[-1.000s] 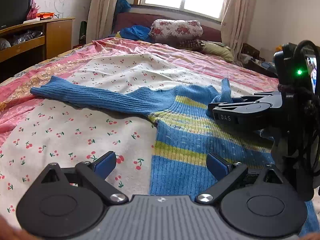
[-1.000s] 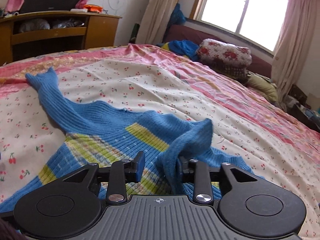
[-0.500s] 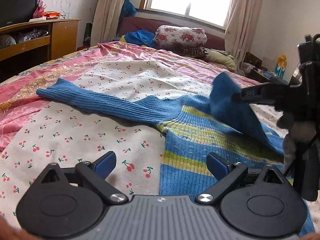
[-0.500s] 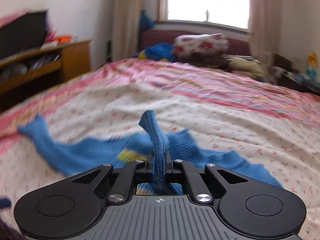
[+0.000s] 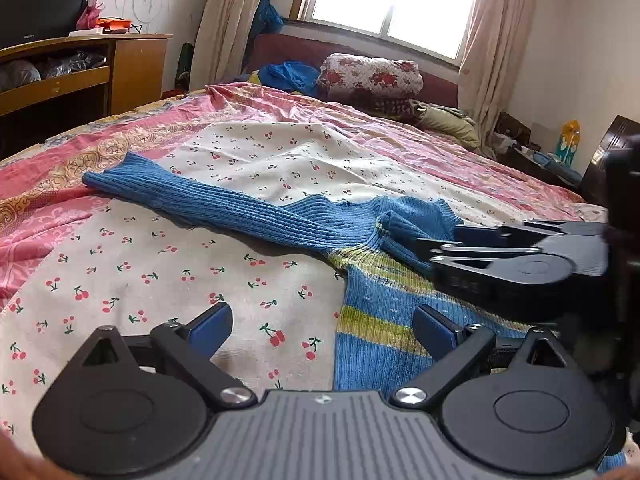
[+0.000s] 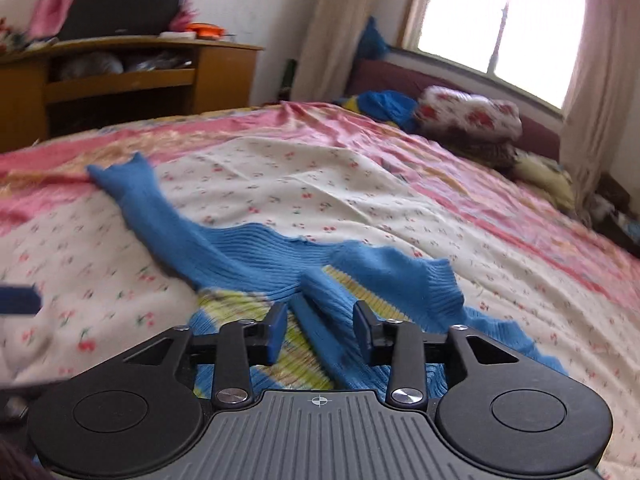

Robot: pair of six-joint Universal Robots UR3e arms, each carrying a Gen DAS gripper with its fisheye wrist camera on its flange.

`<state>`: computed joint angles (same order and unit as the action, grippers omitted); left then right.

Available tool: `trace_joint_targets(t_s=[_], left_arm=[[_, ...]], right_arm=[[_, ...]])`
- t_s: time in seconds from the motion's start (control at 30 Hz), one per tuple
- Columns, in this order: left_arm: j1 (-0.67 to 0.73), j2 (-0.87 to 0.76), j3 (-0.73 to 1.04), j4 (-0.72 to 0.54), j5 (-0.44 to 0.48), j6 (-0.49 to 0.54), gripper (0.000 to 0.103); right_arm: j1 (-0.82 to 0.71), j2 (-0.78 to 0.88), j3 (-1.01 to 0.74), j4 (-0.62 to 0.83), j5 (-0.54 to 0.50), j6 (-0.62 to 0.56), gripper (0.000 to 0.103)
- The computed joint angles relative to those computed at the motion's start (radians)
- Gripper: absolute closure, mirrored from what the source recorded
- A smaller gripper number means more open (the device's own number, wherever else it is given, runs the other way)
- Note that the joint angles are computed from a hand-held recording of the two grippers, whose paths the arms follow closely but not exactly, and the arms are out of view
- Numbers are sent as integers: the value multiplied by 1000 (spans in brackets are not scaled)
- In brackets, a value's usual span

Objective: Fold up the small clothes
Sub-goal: 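Fold the held sleeve across the sweater body with the right gripper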

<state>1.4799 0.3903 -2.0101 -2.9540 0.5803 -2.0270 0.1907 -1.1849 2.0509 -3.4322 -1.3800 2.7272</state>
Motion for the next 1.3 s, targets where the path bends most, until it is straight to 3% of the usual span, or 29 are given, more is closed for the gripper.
trace_joint_targets(t_s=[0.23, 0.43, 0.53, 0.67, 0.77, 1.0, 1.3], left_arm=[[-4, 11, -2, 1, -7, -4, 1], [29, 10, 38, -82, 10, 62, 1], [36, 12, 56, -107, 11, 82, 1], [42, 23, 68, -124, 15, 99, 1], [46, 25, 69, -129, 18, 105, 1], [33, 32, 42, -74, 12, 56, 1], [33, 27, -4, -8, 6, 21, 1]], right_arm=[[-157, -144, 140, 29, 92, 62, 65], [-301, -186, 220, 29, -15, 71, 65], [-359, -174, 195, 121, -85, 89, 67], [-447, -202, 224, 145, -32, 122, 67], [-420, -234, 236, 137, -62, 140, 67], [-292, -267, 256, 84, 149, -11, 67], [-32, 28, -78, 152, 28, -99, 73]])
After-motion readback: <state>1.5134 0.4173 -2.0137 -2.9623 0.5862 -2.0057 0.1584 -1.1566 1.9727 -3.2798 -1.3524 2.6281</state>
